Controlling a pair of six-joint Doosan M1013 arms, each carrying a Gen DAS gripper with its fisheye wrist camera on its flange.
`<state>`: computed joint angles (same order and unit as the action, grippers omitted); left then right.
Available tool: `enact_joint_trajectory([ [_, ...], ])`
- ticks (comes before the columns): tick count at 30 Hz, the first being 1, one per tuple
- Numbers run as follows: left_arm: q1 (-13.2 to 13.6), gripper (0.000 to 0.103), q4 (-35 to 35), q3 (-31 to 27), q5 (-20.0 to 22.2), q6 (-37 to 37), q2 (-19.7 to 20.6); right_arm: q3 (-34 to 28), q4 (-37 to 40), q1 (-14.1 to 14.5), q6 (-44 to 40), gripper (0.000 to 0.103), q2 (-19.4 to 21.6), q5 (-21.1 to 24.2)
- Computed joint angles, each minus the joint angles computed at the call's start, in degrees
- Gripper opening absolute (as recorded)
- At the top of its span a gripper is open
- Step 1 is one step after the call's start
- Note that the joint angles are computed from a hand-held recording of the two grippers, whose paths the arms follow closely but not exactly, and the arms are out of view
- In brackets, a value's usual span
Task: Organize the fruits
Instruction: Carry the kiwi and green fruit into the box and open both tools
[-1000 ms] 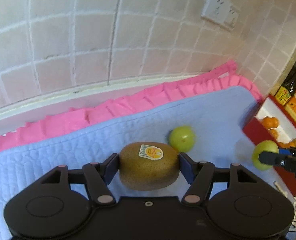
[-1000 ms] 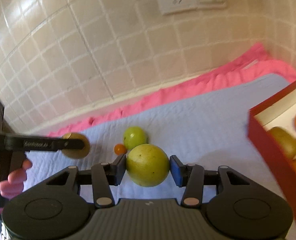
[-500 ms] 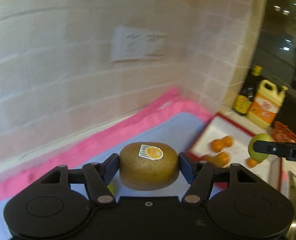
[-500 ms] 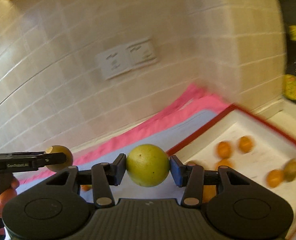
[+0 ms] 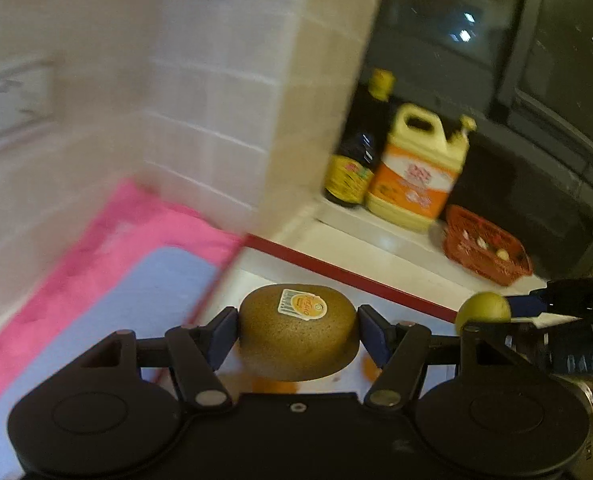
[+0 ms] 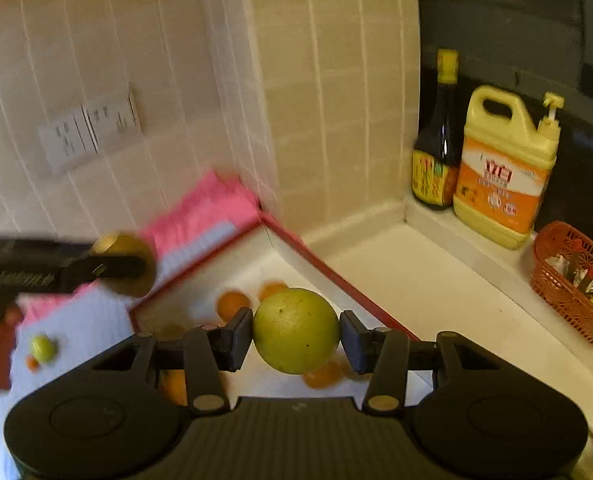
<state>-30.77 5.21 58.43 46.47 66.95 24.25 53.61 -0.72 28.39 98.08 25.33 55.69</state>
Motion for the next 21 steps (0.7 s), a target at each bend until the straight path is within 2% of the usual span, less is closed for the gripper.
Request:
enact_joint_trajectory([
  [3, 0.04, 0.078, -4.82, -5.62, 4.00, 3.56, 4.71, -3.31, 1.84, -0.62, -5.06, 0.049, 2.46, 6.11],
  [7, 0.20, 0.078, -8.21, -10.65, 10.14, 4.67, 9.15, -5.27, 1.60, -0.17, -10.58, 0.049, 4.57, 11.76],
  [11, -0.02, 0.078, -8.85, -11.85, 13.17, 5.83, 10.81, -6.07, 0.71, 0.31, -13.83, 0.049, 5.84, 14.55],
  [21, 0.02, 0.078, -9.48, -12.62, 15.34, 6.29, 11.96, -9.11, -0.66, 0.52, -17.04, 0.049, 8.85, 20.38],
])
